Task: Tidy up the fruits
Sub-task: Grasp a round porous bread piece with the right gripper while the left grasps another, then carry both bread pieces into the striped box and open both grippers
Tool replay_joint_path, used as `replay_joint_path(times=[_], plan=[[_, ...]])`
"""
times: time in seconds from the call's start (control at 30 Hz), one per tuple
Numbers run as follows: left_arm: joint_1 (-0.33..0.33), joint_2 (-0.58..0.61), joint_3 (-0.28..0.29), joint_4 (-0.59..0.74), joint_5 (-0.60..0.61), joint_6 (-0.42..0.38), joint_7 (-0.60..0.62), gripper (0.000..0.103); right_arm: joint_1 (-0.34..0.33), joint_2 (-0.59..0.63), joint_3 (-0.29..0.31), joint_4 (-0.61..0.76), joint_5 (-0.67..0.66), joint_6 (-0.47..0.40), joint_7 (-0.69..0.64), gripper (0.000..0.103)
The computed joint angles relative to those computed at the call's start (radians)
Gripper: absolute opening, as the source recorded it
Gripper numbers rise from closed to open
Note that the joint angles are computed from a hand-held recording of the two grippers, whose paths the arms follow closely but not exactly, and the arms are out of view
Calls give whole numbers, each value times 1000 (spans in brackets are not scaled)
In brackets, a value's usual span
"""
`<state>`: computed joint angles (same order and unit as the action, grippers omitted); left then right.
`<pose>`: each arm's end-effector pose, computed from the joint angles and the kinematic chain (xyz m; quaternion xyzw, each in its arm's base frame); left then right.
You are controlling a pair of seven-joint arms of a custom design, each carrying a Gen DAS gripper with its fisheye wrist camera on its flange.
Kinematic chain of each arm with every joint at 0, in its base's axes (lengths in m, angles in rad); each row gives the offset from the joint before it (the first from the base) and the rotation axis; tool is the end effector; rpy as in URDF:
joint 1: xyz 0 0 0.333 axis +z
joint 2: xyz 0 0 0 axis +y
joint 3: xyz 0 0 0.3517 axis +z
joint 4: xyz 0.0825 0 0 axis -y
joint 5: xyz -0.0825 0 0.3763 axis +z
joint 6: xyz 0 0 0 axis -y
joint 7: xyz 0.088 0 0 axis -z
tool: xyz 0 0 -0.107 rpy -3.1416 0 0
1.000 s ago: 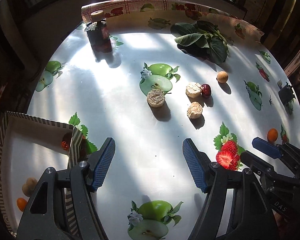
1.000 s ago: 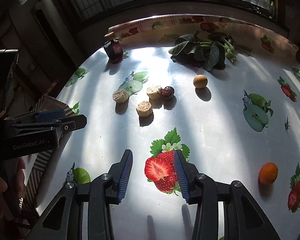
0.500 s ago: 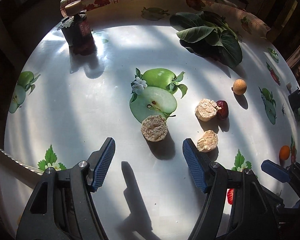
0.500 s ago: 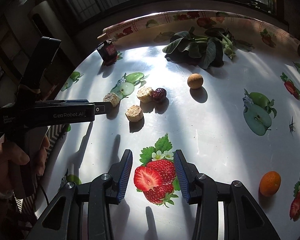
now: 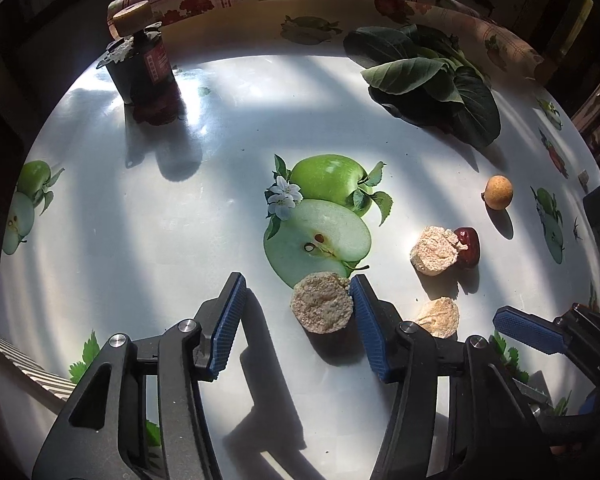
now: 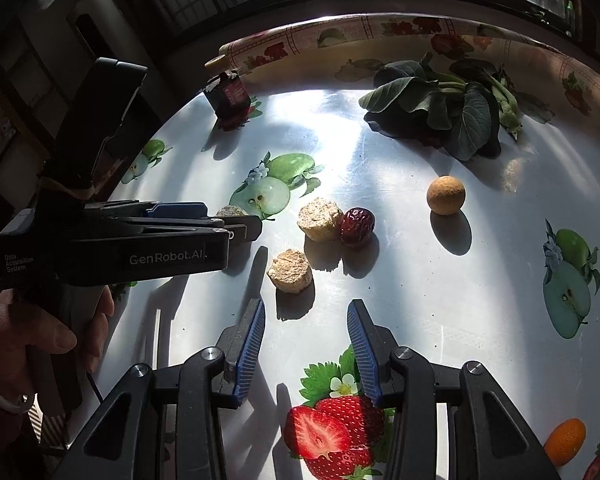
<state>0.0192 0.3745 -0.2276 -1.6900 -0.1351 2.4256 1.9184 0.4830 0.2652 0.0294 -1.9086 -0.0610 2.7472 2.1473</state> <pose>0.6840 -0.1235 0.4612 -0.5246 0.8265 -0.1890 0.0772 0.5752 0.3245 0.4632 -0.6720 0.6842 -0.0827 0.2709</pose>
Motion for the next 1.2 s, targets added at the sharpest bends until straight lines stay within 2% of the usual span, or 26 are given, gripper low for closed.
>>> replay_joint_path(times=[0.07,0.27,0.3,0.33,0.37,0.5,0.7,0.9,1.2], plan=[[5,-1,-3,0,-7,0,10,28,-10,20,9,24,17,-5,-26,41],[27,-18,0,-11,-50,-30,7,28,-2,84,2,107,24,-44,-81,40],[27,-24,5,-16,-49,-33,2,28,2,96,0,124,18,-56,-92,36],[29,-29,7,-21,-53,-36,1,28,8,106,-5,135,8,-59,-98,28],[31,-37,9,-29,-55,-38,-1,28,28,111,-26,142,-26,-59,-84,26],[39,-77,21,-70,-65,-28,-7,28,42,108,-38,149,-54,-82,-68,26],[43,-157,41,-152,-70,6,0,29,55,43,-40,82,-92,-55,-8,26],[36,-237,67,-233,-61,43,11,29,52,-4,-15,35,-100,-37,51,26],[38,-343,116,-343,-68,93,35,29,78,-15,18,55,-137,-35,69,26]])
